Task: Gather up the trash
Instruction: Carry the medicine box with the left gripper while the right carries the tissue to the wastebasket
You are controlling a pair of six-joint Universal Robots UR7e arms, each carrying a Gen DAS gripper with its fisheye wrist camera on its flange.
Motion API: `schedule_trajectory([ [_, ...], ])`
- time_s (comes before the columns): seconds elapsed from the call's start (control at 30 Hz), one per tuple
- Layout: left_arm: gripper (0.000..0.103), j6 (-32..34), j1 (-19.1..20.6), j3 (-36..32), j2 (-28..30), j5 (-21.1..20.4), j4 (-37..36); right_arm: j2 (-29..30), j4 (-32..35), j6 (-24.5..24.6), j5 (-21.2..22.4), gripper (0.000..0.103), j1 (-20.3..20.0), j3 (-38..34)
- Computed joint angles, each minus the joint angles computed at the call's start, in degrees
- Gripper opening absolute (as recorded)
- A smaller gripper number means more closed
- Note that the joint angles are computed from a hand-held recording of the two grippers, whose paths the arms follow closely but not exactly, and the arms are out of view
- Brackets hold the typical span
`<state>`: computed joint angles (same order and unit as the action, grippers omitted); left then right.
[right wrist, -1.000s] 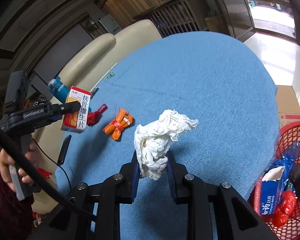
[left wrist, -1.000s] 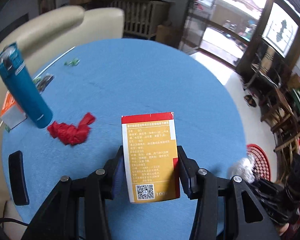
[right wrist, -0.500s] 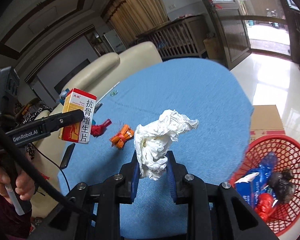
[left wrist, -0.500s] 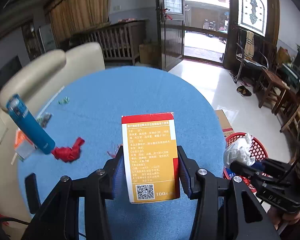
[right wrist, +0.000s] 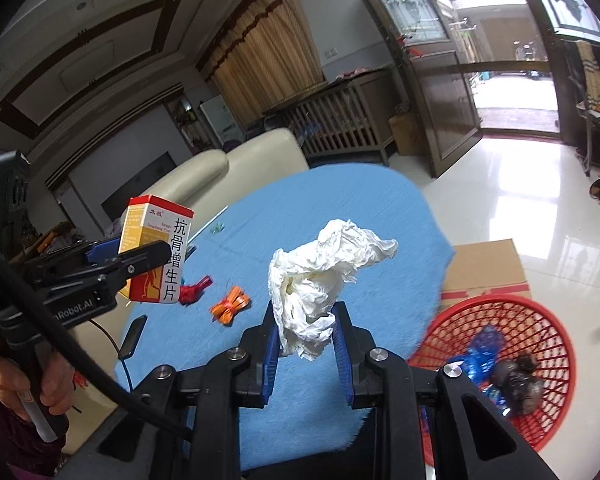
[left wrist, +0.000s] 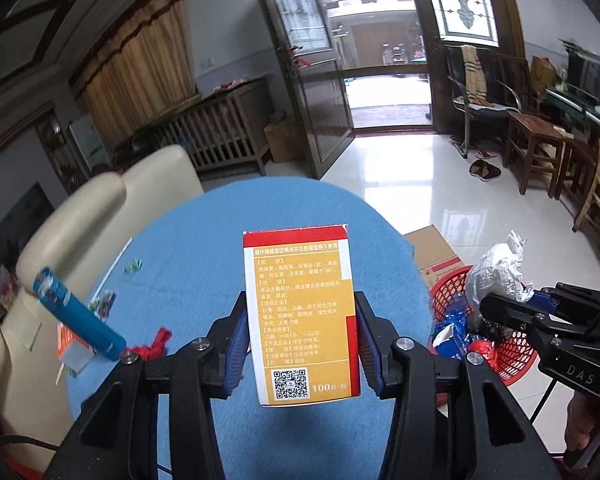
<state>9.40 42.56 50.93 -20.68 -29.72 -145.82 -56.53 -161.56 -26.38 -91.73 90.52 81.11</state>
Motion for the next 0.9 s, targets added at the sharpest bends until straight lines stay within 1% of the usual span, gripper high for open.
schedule_trajectory([
  [0.2,0.05,2.7,-0.5,-3.7,3.1,-0.4,0.1,-1.6,-1.0,0.7,0.5,0.027,-1.4,0.7],
  [0.3,0.05,2.4,-0.6,-6.3,4.7,-0.8,2.4,-2.5,-1.5,1.2,0.9,0.026,-2.3,1.4],
  [0.4,0.05,3.1,-0.7,-7.7,5.9,-0.7,2.8,-3.3,-1.6,2.2,1.6,0.026,-3.4,1.5],
  [0.7,0.05,2.4,-1.0,-15.0,10.9,-0.9,9.6,-5.0,-0.8,6.3,3.5,0.026,-6.5,1.5],
  [0.9,0.05,2.0,-1.2,-19.1,13.5,-1.5,13.3,-5.9,-0.3,7.4,4.6,0.027,-7.7,1.8],
])
